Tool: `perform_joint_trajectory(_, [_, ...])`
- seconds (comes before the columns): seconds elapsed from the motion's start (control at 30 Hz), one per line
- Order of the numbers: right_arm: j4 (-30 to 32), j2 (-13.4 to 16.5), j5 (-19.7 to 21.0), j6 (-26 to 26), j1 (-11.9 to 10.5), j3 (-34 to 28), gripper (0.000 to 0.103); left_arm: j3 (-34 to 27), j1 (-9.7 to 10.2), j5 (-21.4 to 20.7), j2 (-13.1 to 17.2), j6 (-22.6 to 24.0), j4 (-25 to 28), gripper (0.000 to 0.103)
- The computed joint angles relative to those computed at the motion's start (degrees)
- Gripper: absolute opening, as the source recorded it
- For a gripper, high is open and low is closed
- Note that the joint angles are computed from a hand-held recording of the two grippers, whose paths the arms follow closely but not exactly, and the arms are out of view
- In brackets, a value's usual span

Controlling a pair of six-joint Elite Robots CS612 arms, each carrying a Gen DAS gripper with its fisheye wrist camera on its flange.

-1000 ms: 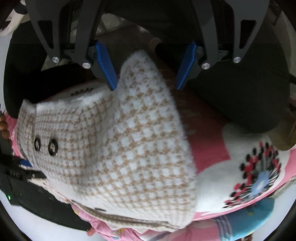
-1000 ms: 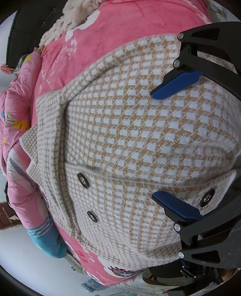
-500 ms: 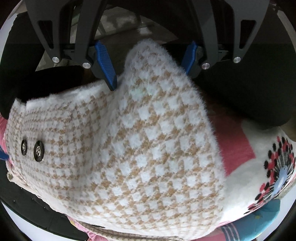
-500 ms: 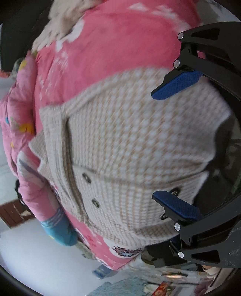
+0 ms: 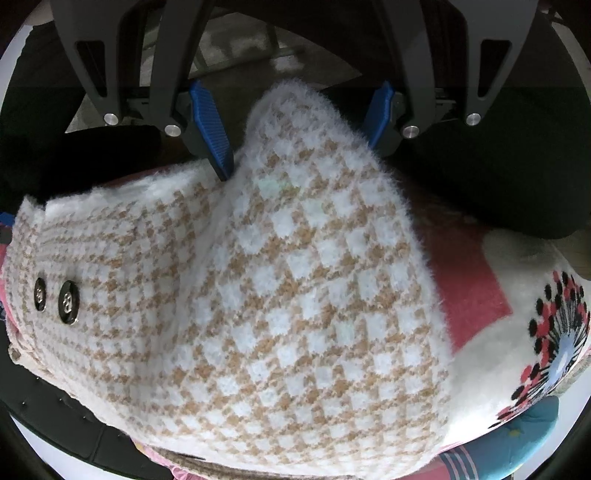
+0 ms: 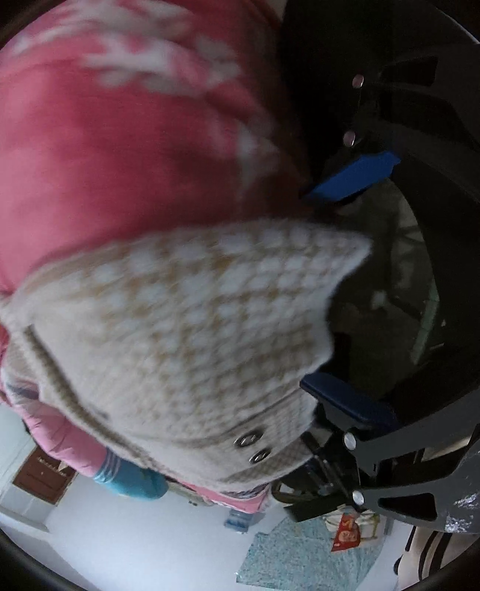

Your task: Fold large clothes

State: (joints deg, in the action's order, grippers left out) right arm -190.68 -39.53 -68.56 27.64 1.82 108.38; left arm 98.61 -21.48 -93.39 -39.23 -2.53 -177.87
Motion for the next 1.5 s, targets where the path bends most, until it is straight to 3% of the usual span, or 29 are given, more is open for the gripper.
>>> perform_joint_trajectory(0.1, [0.92,0.82,1.95,-0.73,-0.26,-0.43,0.063,-0.03,-0.77,0.9,0.02,-0.29,0.09,0.056])
perform_joint_trajectory(0.17, [2.14,0.8,2.51,-1.41,-0.09,-0.56,0.034,0.05,-1.01,1.19,-0.04,-0.1,0.02,0.043])
perform_joint_trajectory(0.23, [1.47,0.56,2.51,-2.08,0.12,-0.12,0.014,0.45,-1.31,0.97,-0.48,0.41,-0.36,0.033])
perform_joint_trajectory(0.27, [0.81,0.36,2.87,-2.21,0.16,0.21,0.01,0.95,-1.48,1.02,-0.89,1.03,-0.88,0.026])
perform_joint_trajectory(0.37, [-0.85,-0.56,1.96,-3.02,0.78,1.22,0.007,2.39,-1.57,0.24,-2.27,2.3,-2.32,0.01])
perform_joint_trajectory(0.6, [-10.96,-3.48,4.28,-2.4,1.54,4.07,0.006,6.44,-0.15,-8.82,-6.83,1.87,-9.69,0.008])
perform_joint_trajectory(0.8, [-20.02,-4.25,7.29,1.71,0.65,3.04,0.006,4.9,1.83,-17.35,-8.09,-3.2,-13.54,0.008])
perform_joint_trajectory(0.93, [-23.1,-4.15,8.76,3.46,-0.63,0.43,0.006,0.88,3.84,-23.91,-7.03,-5.82,-12.7,0.008])
perform_joint_trajectory(1.1, [-23.71,-3.17,9.38,4.52,-1.28,-3.47,0.006,-6.34,6.02,-28.62,-4.63,-9.98,-10.38,0.008])
perform_joint_trajectory(1.37, [-17.95,0.59,9.51,6.71,-2.52,-14.61,0.006,-17.15,7.15,-27.13,0.05,-11.99,-4.28,0.011])
perform_joint_trajectory(1.5, [-12.22,3.15,6.77,6.32,-2.56,-19.35,0.006,-23.85,7.54,-26.63,3.32,-13.08,4.09,0.015])
